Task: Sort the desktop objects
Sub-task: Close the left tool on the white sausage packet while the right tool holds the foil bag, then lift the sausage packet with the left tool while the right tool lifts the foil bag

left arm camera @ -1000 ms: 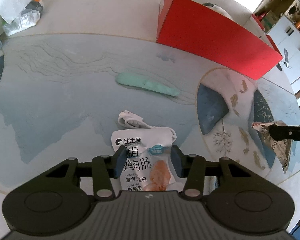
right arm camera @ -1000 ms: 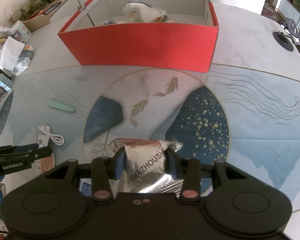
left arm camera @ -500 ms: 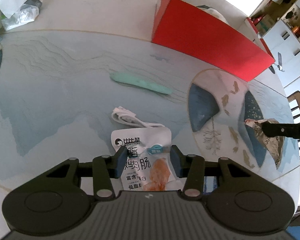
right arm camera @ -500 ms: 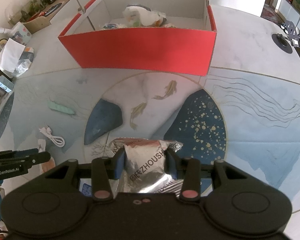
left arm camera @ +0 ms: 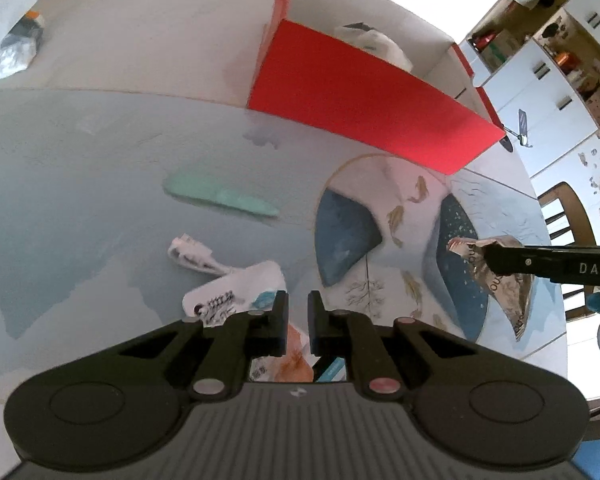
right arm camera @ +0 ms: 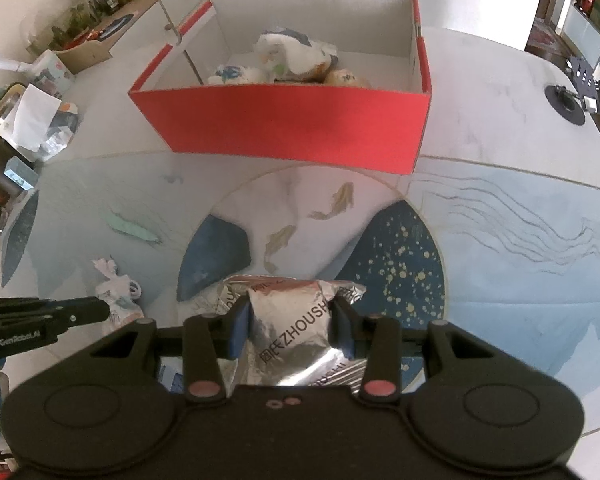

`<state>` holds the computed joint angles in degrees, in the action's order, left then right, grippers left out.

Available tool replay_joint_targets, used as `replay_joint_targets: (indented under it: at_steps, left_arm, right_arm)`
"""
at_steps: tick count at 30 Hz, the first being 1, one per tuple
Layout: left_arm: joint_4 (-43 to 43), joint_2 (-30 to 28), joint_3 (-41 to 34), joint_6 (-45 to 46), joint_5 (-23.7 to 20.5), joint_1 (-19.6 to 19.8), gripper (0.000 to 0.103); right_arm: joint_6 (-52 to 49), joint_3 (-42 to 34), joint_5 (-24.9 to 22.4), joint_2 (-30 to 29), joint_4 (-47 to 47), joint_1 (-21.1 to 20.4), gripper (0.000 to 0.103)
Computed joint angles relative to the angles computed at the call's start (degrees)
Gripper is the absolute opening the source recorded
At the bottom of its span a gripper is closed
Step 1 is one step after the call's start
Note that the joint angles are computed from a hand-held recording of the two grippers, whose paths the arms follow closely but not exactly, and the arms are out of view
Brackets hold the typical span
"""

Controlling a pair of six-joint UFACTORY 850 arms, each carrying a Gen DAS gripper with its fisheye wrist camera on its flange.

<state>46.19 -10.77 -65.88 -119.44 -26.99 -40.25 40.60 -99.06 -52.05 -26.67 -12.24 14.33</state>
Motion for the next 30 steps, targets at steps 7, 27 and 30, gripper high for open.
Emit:
replay_joint_targets:
  at_steps: [7, 27, 30]
  left_arm:
    - [-4.60, 0.62, 0.85, 4.36, 3.74, 1.55, 0.017]
    - [-28.00, -5.90, -4.81, 16.77, -4.55, 3.95, 0.096]
    - [-28.57, -7.75, -7.30, 17.37, -8.26, 3.76, 0.103]
  right_arm:
    - [-1.22, -0.58, -0.20, -0.33, 0.39, -0.78, 0.043]
    - [-6.05, -0.88, 0.84, -1.89, 4.26, -2.21, 0.043]
    - [-7.05, -0.79, 0.95, -2.09, 4.93, -2.64, 0.043]
